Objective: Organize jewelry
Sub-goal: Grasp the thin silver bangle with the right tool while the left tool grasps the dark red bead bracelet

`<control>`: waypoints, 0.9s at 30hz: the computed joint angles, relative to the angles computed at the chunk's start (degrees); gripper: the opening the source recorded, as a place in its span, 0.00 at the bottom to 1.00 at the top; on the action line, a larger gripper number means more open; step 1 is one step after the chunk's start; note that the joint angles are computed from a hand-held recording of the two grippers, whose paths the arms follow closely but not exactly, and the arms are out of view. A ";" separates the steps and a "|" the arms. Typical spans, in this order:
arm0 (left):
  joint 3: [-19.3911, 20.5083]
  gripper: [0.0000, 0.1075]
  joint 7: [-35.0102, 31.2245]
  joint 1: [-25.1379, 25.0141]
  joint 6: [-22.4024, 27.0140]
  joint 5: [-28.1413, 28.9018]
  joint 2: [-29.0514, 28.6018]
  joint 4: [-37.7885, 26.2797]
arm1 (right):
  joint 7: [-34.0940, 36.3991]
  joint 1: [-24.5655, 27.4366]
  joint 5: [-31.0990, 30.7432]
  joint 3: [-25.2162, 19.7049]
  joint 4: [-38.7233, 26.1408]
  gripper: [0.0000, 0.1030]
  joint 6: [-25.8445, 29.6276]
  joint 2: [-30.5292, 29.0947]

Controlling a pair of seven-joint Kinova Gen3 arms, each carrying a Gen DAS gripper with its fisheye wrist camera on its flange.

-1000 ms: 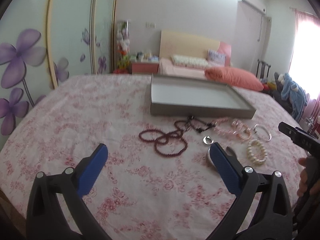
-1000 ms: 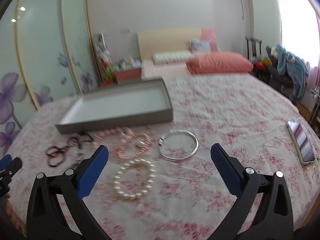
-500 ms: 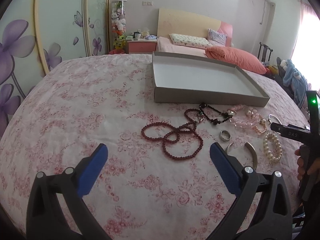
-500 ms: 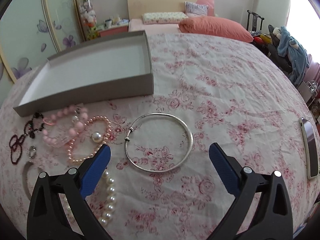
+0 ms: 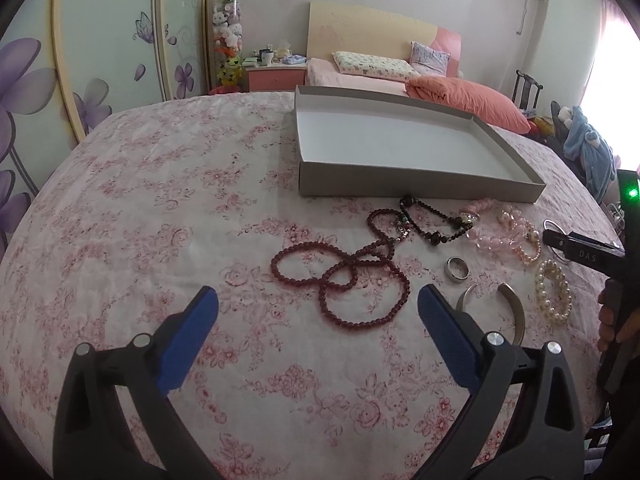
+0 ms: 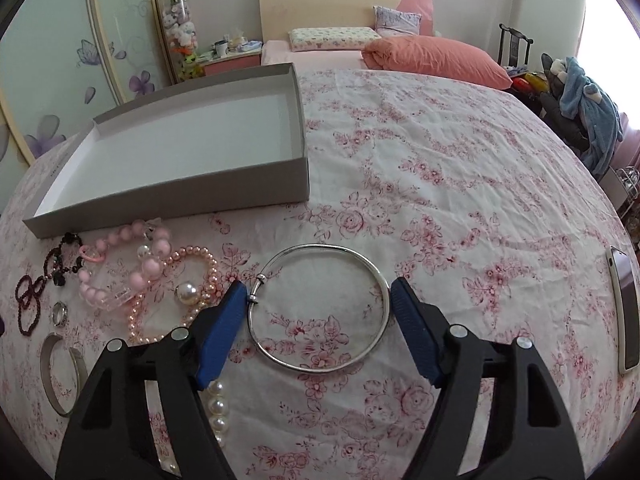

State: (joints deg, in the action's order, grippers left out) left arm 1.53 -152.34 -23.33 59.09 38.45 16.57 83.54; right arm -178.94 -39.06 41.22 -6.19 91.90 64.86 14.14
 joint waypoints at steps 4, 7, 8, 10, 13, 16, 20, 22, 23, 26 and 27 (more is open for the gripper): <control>0.30 0.81 1.23 1.80 -0.67 -2.56 0.90 -1.48 | 0.36 0.28 0.00 0.01 0.35 0.71 -0.62 -0.23; 0.81 0.73 2.49 3.66 -1.19 -5.22 1.99 -3.05 | 0.34 0.42 0.06 0.02 0.59 0.71 -1.09 -0.31; 1.08 0.73 2.65 3.86 -0.99 -5.63 2.32 -3.46 | 0.24 0.45 0.09 0.02 0.72 0.71 -1.26 -0.38; 1.78 0.73 2.76 4.14 0.34 -6.16 3.11 -4.67 | 0.09 0.46 0.15 -0.03 0.92 0.72 -1.45 -0.50; 2.46 0.73 2.05 4.87 -0.23 -6.61 3.15 -4.47 | 0.23 0.54 0.13 -0.08 0.89 0.72 -1.53 -0.51; 2.47 0.73 2.83 6.33 -1.58 -8.07 3.43 -4.33 | 0.45 0.65 0.15 -0.08 0.97 0.72 -1.84 -0.51; 2.26 0.64 4.50 7.79 -2.81 -10.77 4.23 -4.43 | 0.44 0.62 0.17 -0.07 0.98 0.72 -1.89 -0.51; 3.03 0.56 3.60 6.77 -2.69 -9.72 4.39 -4.30 | 0.51 0.63 0.14 -0.07 0.92 0.72 -1.85 -0.49; 3.24 0.48 3.21 6.51 -2.38 -9.48 4.44 -4.40 | 0.46 0.61 0.16 -0.07 0.97 0.72 -1.87 -0.51; 3.69 0.27 1.76 6.00 -2.12 -8.67 4.38 -4.18 | 0.48 0.63 0.17 -0.07 1.01 0.72 -1.94 -0.54; 3.76 0.24 1.26 5.77 -1.92 -8.33 4.36 -4.07 | 0.43 0.62 0.18 -0.07 1.03 0.72 -1.95 -0.55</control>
State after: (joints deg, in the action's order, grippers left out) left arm 5.29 -151.09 -17.56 57.17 30.12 20.94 79.47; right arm -178.52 -38.43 41.40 -6.26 92.93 62.91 13.59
